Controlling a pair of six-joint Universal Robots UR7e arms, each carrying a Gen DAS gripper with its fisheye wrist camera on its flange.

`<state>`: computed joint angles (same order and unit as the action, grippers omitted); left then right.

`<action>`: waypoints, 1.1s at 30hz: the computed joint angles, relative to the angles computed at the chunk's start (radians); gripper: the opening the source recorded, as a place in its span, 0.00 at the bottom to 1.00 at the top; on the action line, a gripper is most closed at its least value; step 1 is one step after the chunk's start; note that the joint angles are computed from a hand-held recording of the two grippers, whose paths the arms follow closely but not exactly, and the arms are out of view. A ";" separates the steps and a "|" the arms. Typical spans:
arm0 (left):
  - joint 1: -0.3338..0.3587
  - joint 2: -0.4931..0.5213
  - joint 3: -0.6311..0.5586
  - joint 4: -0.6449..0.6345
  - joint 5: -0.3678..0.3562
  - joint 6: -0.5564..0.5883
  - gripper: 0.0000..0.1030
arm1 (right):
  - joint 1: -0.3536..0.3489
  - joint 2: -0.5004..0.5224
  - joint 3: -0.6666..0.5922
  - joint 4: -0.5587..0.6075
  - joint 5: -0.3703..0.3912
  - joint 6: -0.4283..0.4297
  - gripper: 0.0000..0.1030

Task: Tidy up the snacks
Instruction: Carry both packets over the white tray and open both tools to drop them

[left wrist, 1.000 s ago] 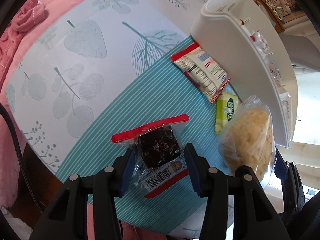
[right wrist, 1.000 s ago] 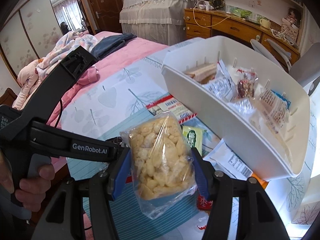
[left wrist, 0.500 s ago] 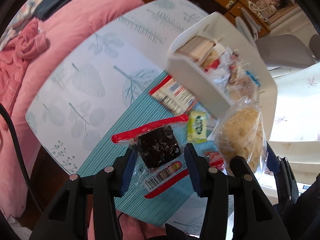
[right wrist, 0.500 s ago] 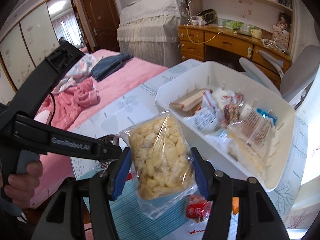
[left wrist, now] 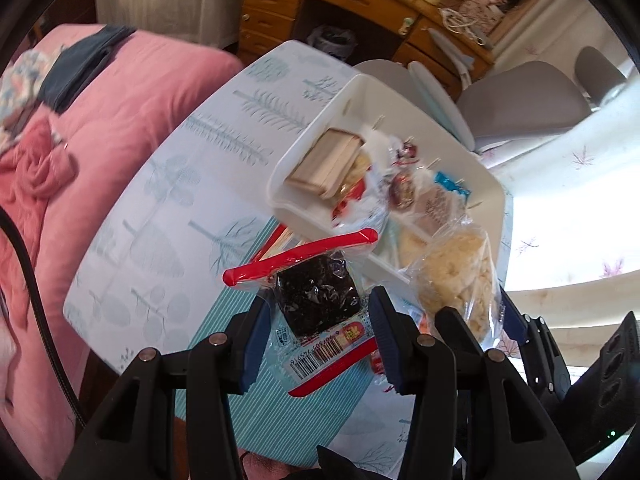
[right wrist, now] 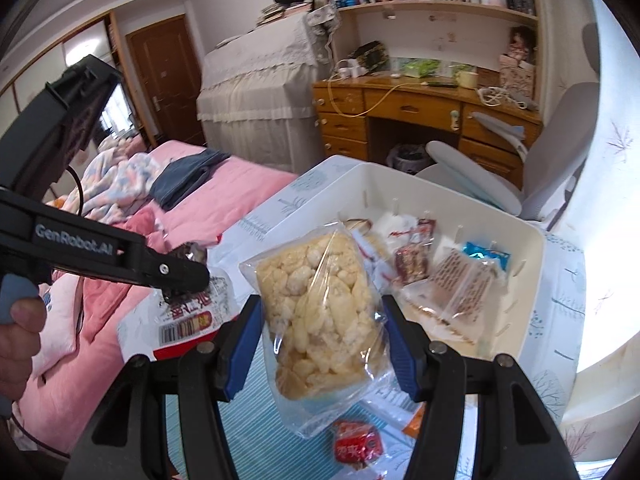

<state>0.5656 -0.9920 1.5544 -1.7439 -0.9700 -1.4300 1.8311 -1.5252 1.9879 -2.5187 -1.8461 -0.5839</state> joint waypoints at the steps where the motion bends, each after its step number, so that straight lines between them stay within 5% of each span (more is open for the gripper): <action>1: 0.005 0.008 -0.016 -0.002 0.001 0.025 0.46 | -0.001 0.004 -0.003 -0.008 -0.004 0.006 0.57; 22: 0.156 0.172 -0.255 -0.028 -0.102 0.512 0.46 | -0.015 0.125 -0.048 -0.130 -0.170 0.307 0.57; 33: 0.205 0.209 -0.300 -0.053 -0.139 0.650 0.48 | -0.007 0.163 -0.050 -0.150 -0.242 0.441 0.59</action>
